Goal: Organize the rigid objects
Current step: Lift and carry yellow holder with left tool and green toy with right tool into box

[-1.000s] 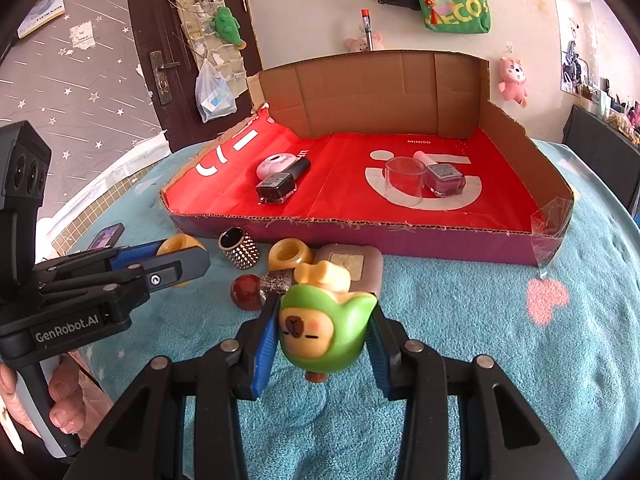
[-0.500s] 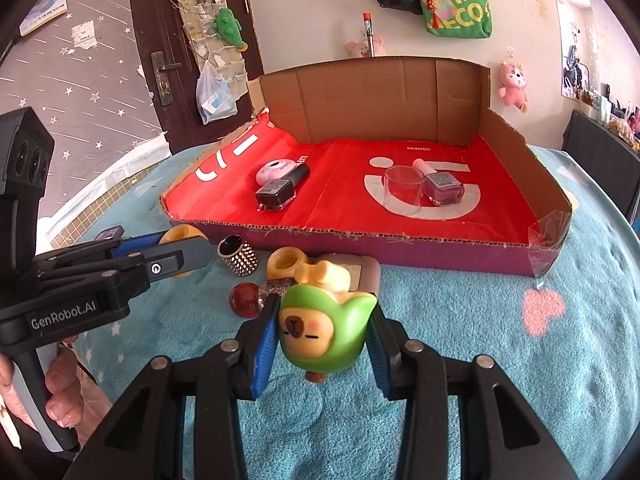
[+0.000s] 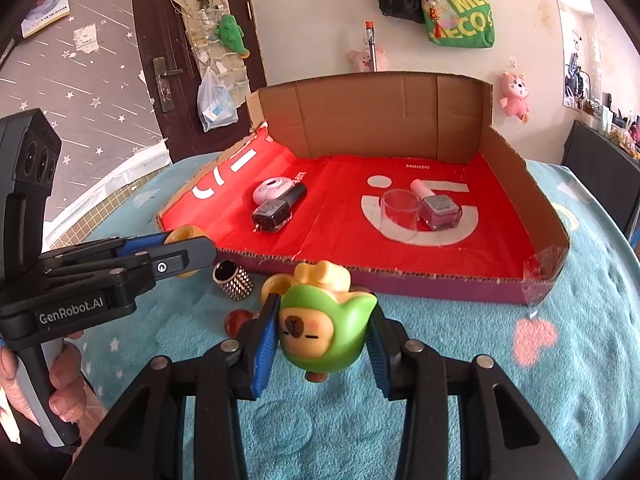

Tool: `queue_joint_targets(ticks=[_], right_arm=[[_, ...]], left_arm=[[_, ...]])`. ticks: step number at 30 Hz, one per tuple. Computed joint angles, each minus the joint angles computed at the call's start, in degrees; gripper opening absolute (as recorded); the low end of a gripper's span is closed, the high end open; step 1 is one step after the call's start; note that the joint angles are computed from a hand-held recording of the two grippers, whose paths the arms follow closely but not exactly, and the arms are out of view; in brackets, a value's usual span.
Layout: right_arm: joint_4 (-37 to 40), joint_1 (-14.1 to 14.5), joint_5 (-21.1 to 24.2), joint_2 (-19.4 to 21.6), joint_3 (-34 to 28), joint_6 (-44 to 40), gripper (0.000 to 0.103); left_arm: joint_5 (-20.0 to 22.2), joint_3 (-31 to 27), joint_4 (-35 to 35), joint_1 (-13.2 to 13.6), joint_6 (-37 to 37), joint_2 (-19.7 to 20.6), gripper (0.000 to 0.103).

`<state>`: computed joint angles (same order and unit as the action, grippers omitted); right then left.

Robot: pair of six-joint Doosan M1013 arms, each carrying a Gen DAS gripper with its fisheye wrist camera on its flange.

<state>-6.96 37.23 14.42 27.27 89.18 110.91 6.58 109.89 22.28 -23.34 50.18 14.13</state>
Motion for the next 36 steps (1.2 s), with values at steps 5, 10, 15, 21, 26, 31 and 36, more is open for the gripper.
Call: queue_joint_targets(ticks=[5, 10, 15, 21, 26, 31, 36], right_arm=[[0.78, -0.36, 0.26, 0.18, -0.63, -1.21, 0.043], [0.08, -0.51, 0.37, 0.36, -1.31, -1.40, 0.043], [1.61, -0.78, 0.73, 0.69, -2.21, -3.32, 0.043], [5.39, -1.35, 1.73, 1.41, -3.64, -7.13, 0.043], [8.01, -1.86, 2.98, 2.19, -5.12, -9.72, 0.043], [10.24, -2.45, 4.30, 3.09, -6.65, -11.69, 0.043], [11.86, -3.05, 7.38, 4.51, -8.99, -12.88, 0.043]], left_arm=[[0.28, -1.11, 0.59, 0.14, 0.72, 0.39, 0.036], [0.52, -2.32, -4.48, 0.63, 6.66, 0.93, 0.036], [0.91, -3.58, -13.13, 1.13, 16.23, 1.58, 0.036], [1.39, -4.43, -13.50, 1.30, 17.01, 2.11, 0.036], [2.51, -5.88, -18.70, 1.78, 22.18, 3.05, 0.036], [3.91, -7.49, -26.59, 2.55, 29.44, 4.41, 0.036], [5.68, -9.09, -23.14, 2.57, 26.56, 5.65, 0.036]])
